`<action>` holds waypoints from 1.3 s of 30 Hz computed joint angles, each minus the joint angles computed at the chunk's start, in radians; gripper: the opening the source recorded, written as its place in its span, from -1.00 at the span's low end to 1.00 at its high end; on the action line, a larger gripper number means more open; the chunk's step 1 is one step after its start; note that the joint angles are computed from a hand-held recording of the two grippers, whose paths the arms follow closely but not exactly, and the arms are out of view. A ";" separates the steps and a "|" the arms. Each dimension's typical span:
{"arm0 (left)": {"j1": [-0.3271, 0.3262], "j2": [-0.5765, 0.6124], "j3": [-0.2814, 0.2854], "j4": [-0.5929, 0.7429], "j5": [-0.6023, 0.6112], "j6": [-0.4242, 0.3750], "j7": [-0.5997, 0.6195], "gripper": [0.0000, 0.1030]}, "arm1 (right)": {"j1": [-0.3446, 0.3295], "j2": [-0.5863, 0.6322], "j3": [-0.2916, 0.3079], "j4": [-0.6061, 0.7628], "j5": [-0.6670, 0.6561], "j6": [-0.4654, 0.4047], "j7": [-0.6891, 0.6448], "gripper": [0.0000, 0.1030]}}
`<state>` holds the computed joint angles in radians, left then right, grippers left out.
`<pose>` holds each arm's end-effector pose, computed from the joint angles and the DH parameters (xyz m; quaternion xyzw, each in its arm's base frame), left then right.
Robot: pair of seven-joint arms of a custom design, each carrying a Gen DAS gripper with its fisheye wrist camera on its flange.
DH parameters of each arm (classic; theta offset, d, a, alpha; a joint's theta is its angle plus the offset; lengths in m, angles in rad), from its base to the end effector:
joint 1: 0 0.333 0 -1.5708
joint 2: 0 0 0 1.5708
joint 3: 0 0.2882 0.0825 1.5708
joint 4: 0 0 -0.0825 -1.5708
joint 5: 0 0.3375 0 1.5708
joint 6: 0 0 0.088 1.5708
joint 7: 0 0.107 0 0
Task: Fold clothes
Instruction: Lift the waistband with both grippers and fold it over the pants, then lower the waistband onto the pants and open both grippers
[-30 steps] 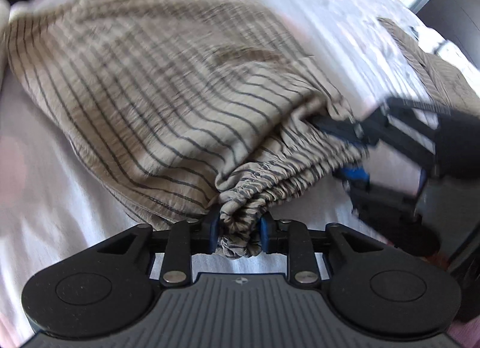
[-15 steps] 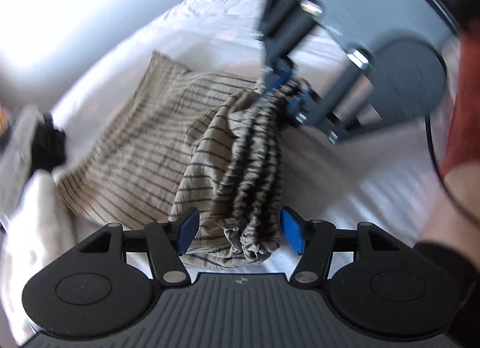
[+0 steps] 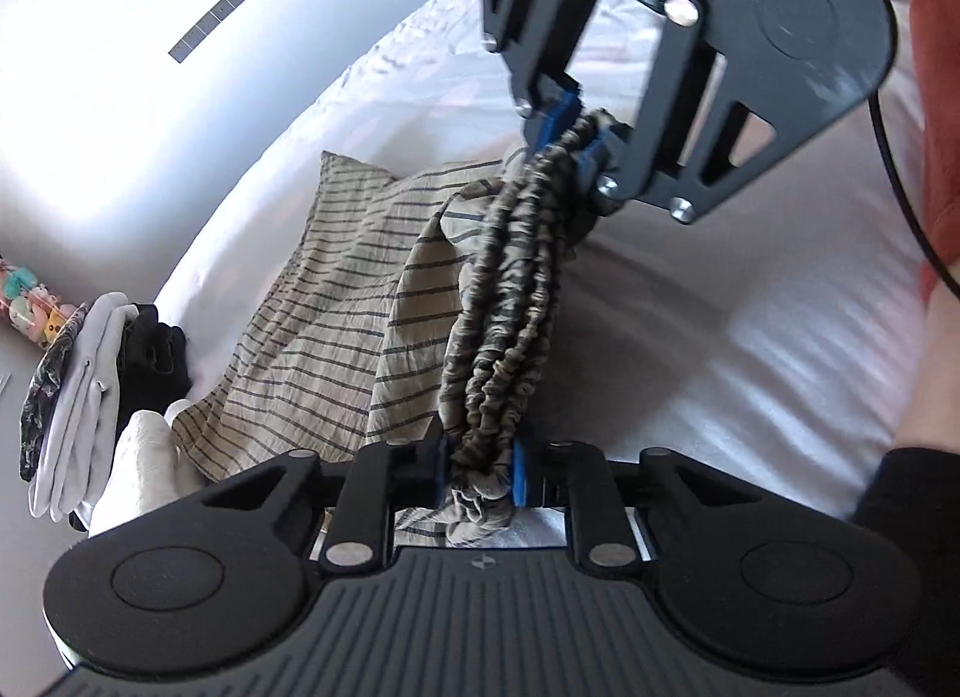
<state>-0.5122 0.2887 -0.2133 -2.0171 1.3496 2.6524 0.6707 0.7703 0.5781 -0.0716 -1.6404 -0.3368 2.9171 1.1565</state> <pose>0.4135 -0.3955 0.3392 -0.2882 0.8732 -0.1601 0.3588 0.5011 0.4596 0.3633 -0.9338 0.0608 -0.2872 0.2044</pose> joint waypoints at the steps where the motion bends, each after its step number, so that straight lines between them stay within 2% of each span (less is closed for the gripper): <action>1: 0.003 -0.015 -0.006 -0.010 -0.024 0.004 0.015 -0.61 | 0.007 -0.017 -0.005 -0.020 -0.008 0.002 0.001 -0.63; 4: 0.017 -0.070 -0.027 -0.051 -0.119 0.026 0.060 -0.62 | 0.038 -0.078 -0.030 -0.092 -0.052 0.012 0.029 -0.64; 7: 0.038 -0.139 -0.051 -0.108 -0.248 0.069 0.117 -0.62 | 0.047 -0.155 -0.024 -0.170 -0.088 0.006 0.063 -0.65; 11: 0.062 -0.238 -0.088 -0.196 -0.479 0.129 0.255 -0.62 | 0.024 -0.267 0.027 -0.273 -0.117 -0.024 0.116 -0.65; 15: 0.057 -0.323 -0.116 -0.271 -0.706 0.157 0.411 -0.62 | -0.014 -0.393 0.102 -0.392 -0.108 -0.063 0.161 -0.65; 18: 0.048 -0.362 -0.124 -0.300 -0.800 0.160 0.482 -0.62 | -0.045 -0.468 0.156 -0.463 -0.090 -0.086 0.179 -0.65; 21: 0.064 -0.365 -0.128 -0.294 -0.773 0.158 0.469 -0.61 | -0.072 -0.508 0.192 -0.504 -0.110 -0.088 0.231 -0.65; 24: 0.084 -0.347 -0.123 -0.268 -0.741 0.155 0.444 -0.61 | -0.098 -0.507 0.212 -0.504 -0.213 -0.073 0.338 -0.64; 27: 0.100 -0.331 -0.114 -0.237 -0.699 0.154 0.419 -0.61 | -0.116 -0.492 0.221 -0.484 -0.287 -0.058 0.404 -0.64; 30: 0.116 -0.317 -0.097 -0.215 -0.708 0.176 0.428 -0.60 | -0.128 -0.469 0.217 -0.452 -0.317 -0.039 0.426 -0.63; 35: 0.138 -0.283 -0.079 -0.174 -0.749 0.205 0.446 -0.59 | -0.140 -0.409 0.201 -0.376 -0.267 -0.011 0.395 -0.62; 39: 0.153 -0.242 -0.056 -0.117 -0.675 0.214 0.379 -0.58 | -0.121 -0.322 0.158 -0.268 -0.230 0.009 0.375 -0.61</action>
<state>-0.3593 0.0471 -0.2689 -2.1340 0.6744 2.8668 1.0494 0.6489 0.2561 0.0859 -1.9083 -0.5665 2.9263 1.5311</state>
